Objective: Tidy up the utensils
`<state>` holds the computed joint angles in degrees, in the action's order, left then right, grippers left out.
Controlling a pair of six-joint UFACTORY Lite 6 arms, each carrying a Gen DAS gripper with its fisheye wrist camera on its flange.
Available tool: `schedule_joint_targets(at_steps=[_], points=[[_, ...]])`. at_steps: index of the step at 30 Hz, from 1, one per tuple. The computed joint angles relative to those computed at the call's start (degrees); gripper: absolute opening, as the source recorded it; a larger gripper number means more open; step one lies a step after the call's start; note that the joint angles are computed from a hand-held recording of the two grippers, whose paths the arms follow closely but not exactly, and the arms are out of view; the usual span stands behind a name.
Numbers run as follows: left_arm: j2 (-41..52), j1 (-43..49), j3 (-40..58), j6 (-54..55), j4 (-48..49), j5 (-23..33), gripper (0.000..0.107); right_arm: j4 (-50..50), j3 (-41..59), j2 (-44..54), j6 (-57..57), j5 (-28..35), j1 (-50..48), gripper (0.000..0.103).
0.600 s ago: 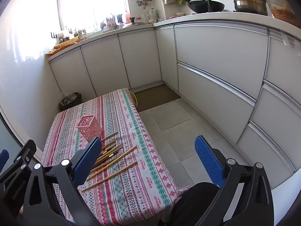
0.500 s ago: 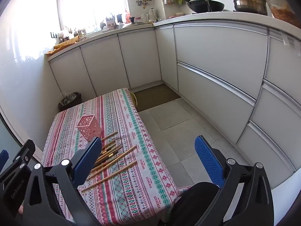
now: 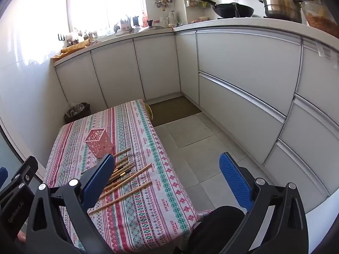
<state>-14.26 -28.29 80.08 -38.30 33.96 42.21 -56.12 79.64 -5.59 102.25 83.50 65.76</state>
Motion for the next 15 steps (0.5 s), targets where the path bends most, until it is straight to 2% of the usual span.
schedule_joint_targets(at_steps=[7,15], points=[[-0.48,0.43,1.74,2.77,-4.94,1.78,0.096,-0.50,-0.86,-1.63,0.95,2.69,2.05,0.096],[-1.16,-1.80,1.12,1.41,-3.49,3.00,0.096,-0.93,-1.10,-1.87,1.83,4.96,4.07,0.096]])
